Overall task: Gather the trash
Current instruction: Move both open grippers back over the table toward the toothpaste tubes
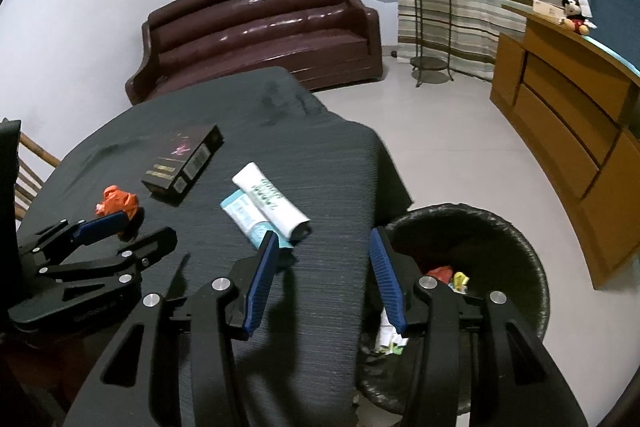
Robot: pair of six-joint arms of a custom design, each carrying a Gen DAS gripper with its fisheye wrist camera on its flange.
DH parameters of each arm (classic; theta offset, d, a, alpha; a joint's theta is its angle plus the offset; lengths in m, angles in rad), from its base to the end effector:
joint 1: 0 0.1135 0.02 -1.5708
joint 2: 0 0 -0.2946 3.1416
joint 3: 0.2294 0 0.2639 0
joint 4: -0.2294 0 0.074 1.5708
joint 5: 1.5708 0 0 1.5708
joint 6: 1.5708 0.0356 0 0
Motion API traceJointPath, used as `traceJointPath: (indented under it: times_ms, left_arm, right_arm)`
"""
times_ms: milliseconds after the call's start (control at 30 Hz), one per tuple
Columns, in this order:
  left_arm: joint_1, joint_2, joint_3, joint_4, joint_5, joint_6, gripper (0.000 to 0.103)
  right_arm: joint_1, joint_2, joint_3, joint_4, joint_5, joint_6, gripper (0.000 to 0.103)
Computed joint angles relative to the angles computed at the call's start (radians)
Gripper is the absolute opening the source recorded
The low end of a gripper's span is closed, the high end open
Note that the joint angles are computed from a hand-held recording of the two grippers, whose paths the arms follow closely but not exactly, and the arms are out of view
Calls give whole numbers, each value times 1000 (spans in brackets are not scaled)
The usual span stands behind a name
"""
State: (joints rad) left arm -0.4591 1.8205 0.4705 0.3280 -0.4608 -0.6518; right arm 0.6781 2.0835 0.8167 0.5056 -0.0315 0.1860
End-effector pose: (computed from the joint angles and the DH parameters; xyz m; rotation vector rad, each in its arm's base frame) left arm 0.2427 -0.1023 0.0710 -0.3949 2.4124 0.1240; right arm 0.2937 0.2380 0.0674 -0.5950 2.3033 0.4608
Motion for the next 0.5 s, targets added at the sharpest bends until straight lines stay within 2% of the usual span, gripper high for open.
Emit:
traceJointPath:
  times_ms: [500]
  left_arm:
    - [97,-102,-135,70,63,0,70]
  right_arm:
    - [70,31,84,-115,-35,-19,47]
